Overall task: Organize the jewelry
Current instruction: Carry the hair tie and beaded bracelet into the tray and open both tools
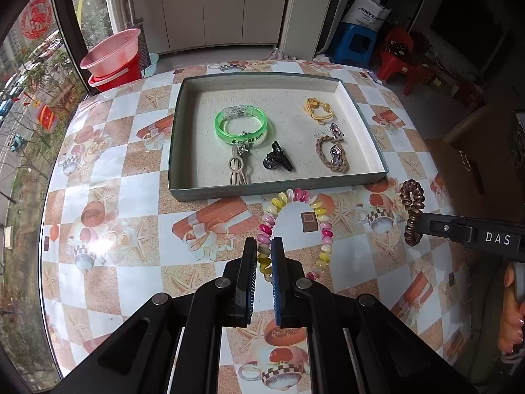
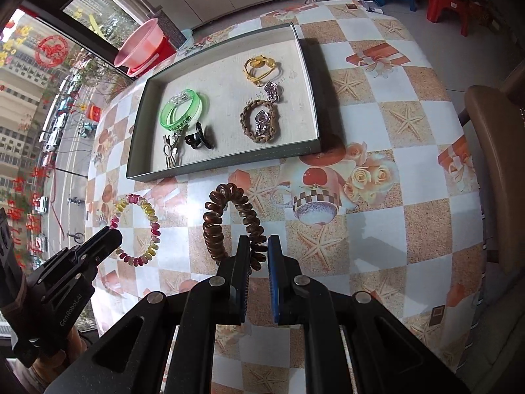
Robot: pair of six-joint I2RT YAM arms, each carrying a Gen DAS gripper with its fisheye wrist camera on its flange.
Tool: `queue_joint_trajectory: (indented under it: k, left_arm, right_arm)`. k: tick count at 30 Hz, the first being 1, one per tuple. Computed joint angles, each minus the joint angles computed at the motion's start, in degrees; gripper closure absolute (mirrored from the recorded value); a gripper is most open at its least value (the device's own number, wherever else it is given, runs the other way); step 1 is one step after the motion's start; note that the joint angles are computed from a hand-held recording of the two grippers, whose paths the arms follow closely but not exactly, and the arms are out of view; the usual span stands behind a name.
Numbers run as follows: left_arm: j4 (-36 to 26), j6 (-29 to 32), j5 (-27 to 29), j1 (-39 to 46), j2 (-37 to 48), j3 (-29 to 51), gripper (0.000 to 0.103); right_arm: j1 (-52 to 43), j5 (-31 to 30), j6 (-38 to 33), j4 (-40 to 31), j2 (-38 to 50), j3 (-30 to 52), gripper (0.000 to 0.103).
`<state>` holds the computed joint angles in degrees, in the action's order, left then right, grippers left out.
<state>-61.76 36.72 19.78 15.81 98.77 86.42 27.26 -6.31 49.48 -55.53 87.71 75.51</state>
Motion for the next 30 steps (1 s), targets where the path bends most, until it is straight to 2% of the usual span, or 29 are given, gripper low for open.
queue_joint_trajectory:
  k: [8,13,19,30]
  left_arm:
    - [3.33,-8.88,-2.81,-3.19,11.64,12.90,0.082]
    - [6.02,-12.08,-5.74,-4.95,17.24,17.32,0.082]
    - [8.81,-14.33,-9.25,-6.77,21.93,19.42,0.082]
    - [13.61,-14.53,-14.85,-8.76,24.38,17.26,0.082]
  right_arm:
    - [-6.32,-1.46,-7.53,-0.29,10.34,11.45,0.092]
    - [-8.44,-1.94,-9.76,0.34,16.46,16.03,0.092]
    - [-10.06,-2.09,-10.84,1.29,21.46,18.29,0.092]
    - [-11.11,-2.51,-12.41,2.69,27.29,19.56,0.092]
